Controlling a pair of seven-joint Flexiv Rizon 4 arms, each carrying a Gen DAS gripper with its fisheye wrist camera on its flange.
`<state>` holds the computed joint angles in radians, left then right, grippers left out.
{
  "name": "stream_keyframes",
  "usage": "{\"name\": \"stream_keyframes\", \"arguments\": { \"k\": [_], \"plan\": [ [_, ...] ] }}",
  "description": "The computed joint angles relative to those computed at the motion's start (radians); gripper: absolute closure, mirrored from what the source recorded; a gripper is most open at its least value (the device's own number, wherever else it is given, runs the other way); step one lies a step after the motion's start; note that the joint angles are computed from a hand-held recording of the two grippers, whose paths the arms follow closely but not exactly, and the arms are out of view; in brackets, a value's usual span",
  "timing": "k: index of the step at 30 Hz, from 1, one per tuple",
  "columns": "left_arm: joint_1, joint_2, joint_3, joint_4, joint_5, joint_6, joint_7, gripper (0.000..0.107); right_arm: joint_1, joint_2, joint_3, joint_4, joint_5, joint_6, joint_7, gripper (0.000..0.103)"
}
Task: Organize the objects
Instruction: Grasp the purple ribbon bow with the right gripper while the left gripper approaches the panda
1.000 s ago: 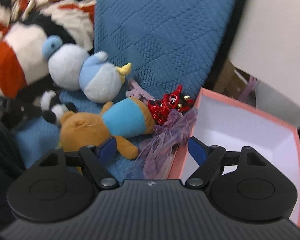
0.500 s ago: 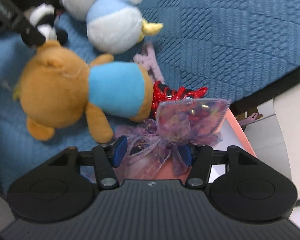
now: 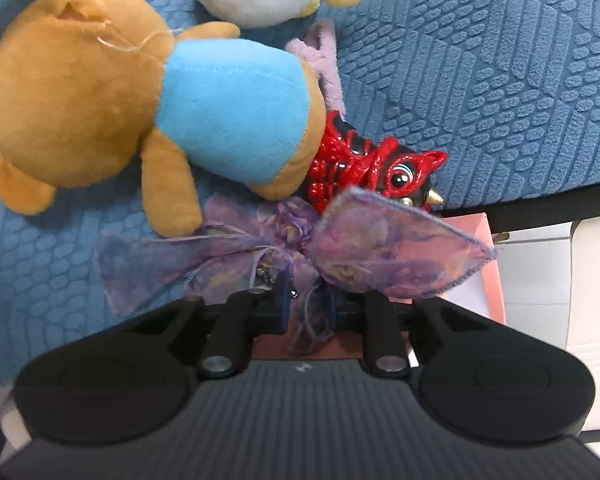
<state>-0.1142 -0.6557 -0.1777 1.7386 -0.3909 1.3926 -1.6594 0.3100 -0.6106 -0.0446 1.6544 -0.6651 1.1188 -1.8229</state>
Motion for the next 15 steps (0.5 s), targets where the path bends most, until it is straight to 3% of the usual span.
{"name": "stream_keyframes", "arguments": {
  "k": [2,4,15],
  "plan": [
    [0.003,0.0,-0.005,0.005,-0.003,0.014,-0.002,0.014,-0.01,0.009,0.03,-0.013,0.052,-0.04,0.001,0.09],
    [0.006,0.0,-0.008,0.012,-0.004,0.029,-0.002,0.014,-0.026,0.02,0.068,-0.027,0.118,-0.086,-0.011,0.098],
    [0.012,0.007,-0.015,0.036,-0.009,0.057,-0.019,0.014,-0.063,0.125,0.158,0.033,0.329,-0.162,0.0,0.098]
  ]
}}
